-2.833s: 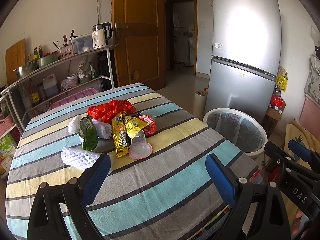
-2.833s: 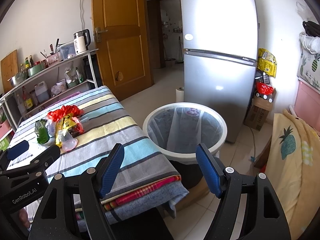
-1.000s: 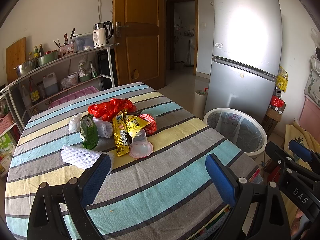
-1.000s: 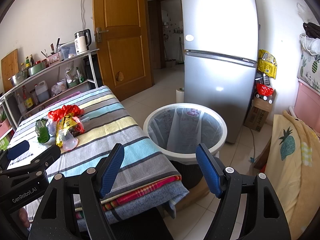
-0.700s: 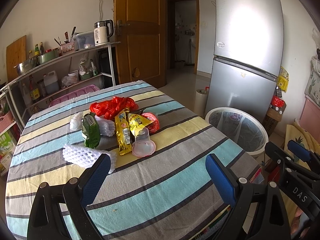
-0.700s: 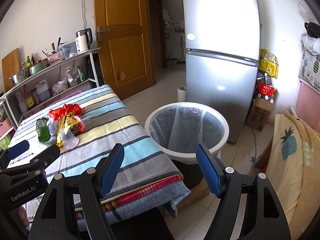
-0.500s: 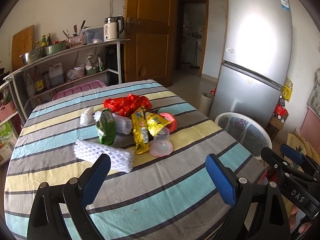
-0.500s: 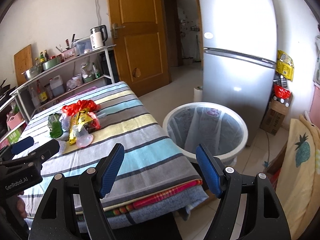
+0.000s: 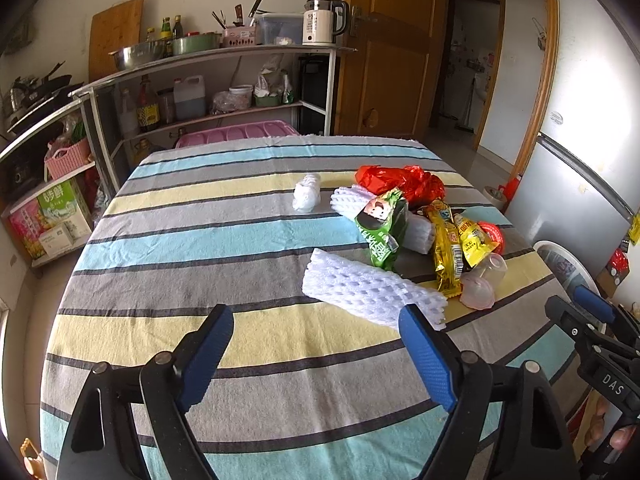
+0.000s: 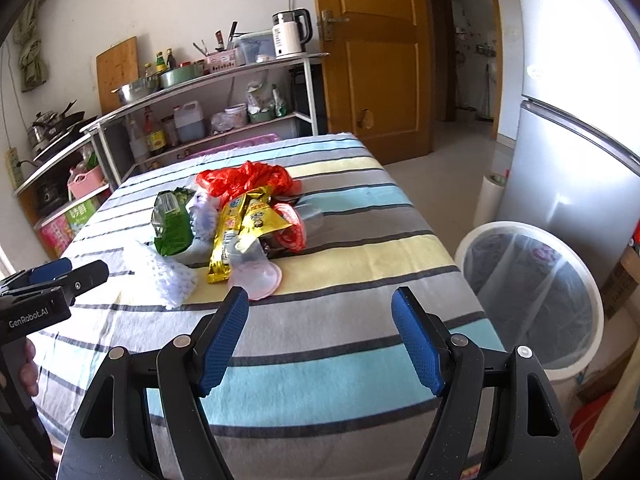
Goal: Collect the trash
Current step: 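Move the right tool to the clear plastic cup and close on it, then grasp the white foam mesh sleeve with the left tool while the right tool holds the cup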
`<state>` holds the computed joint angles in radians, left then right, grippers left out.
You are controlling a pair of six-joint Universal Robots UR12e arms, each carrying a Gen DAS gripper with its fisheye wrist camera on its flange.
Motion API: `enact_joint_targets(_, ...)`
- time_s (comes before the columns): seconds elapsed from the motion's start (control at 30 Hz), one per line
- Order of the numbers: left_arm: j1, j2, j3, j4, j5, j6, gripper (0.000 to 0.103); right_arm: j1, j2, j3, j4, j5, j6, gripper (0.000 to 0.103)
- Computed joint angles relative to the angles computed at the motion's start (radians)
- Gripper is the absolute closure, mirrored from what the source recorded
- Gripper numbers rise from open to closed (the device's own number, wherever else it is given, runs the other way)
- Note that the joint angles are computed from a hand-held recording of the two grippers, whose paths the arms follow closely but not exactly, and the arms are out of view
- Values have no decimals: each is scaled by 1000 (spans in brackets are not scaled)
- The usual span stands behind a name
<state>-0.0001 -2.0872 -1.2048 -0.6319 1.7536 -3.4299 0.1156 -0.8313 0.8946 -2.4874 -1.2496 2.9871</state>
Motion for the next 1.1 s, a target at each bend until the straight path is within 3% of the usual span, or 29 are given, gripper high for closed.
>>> enact_joint_targets(0.1, 21, -4, 10, -41, -88, -32, 19, 5, 35, -61, 64, 39, 1, 29)
enact_joint_targets(0.23, 21, -15, 35, -84, -81, -12, 5, 12, 70, -128, 122, 48, -9, 29)
enact_joint_targets(0.43, 39, -35, 75, -135, -179, -49, 4, 16, 118, -225, 192, 83, -32, 31)
enact_joint_targets(0.5, 35, -47, 99, -160, -167, -74, 5, 15, 140, -265, 232, 114, -43, 34)
enact_joint_targets(0.57, 42, -54, 109, -154, -221, -99, 7, 17, 161, -309, 287, 108, -44, 43)
enact_joint_targets(0.73, 40, -85, 161, -196, -217, -130, 16, 16, 195, -373, 347, 129, -52, 53)
enact_joint_targets(0.93, 35, -120, 219, -271, -242, -122, 26, 12, 204, -390, 384, 145, -65, 73)
enact_joint_targets(1.1, 27, -137, 244, -291, -221, -121, 31, 9, 193, -367, 358, 154, -54, 73)
